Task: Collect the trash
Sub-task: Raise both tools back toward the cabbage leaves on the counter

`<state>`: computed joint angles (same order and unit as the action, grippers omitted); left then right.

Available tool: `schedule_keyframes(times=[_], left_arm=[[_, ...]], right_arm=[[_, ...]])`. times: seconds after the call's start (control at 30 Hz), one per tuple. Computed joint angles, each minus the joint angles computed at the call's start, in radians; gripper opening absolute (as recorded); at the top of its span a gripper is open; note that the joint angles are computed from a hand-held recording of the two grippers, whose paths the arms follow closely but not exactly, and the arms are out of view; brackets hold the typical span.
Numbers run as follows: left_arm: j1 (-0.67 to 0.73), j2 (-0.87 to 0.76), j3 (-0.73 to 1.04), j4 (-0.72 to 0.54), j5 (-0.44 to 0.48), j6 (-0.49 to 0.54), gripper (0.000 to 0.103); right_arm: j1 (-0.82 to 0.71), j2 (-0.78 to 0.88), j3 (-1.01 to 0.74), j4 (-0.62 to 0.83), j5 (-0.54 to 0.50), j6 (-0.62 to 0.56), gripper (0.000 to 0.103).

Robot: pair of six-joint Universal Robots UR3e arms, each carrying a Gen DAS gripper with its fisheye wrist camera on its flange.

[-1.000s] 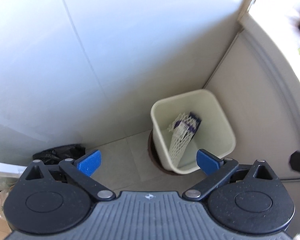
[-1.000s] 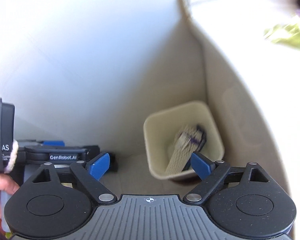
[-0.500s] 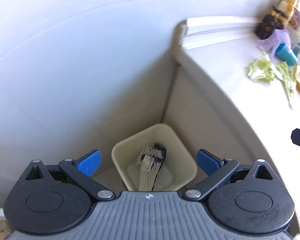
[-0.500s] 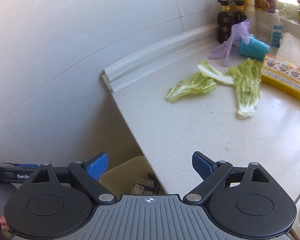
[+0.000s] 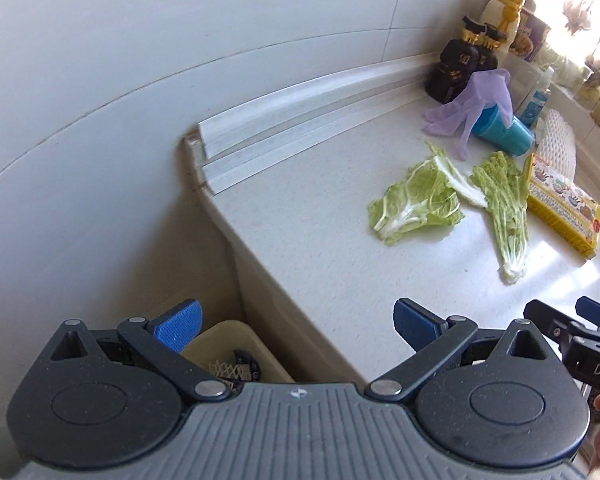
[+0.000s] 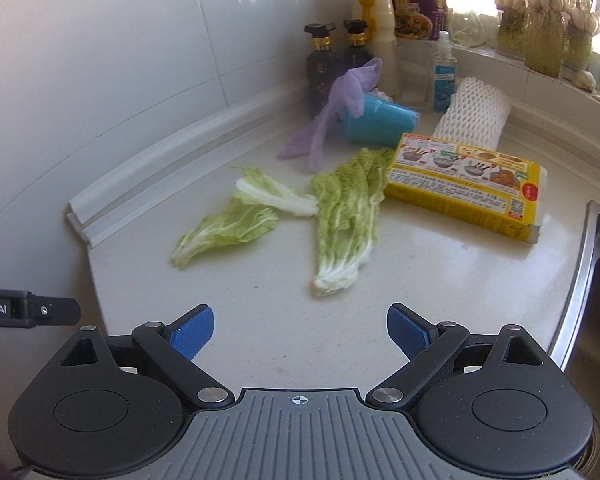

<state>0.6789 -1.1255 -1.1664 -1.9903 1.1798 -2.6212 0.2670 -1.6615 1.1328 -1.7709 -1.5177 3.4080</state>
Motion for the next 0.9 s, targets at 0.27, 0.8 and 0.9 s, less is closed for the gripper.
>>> schedule_keyframes(times=[0.27,0.8,0.9], left_arm=[[-0.322,-0.129,-0.126,0.411,0.087,-0.243,0.101],[-0.488,-0.383,-0.085,0.653,0.047,-0.311,0.083],[-0.498,-0.430,-0.040,0.644,0.042,-0.361,0.076]], right_arm=[[-0.102,-0.043,0.136,-0.085,0.071,-0.073,0.095],[-0.150,0.056,0.194,-0.305,0.173,-0.151,0.095],[-0.139,0.100,0.164,-0.323,0.161,-0.151,0.093]])
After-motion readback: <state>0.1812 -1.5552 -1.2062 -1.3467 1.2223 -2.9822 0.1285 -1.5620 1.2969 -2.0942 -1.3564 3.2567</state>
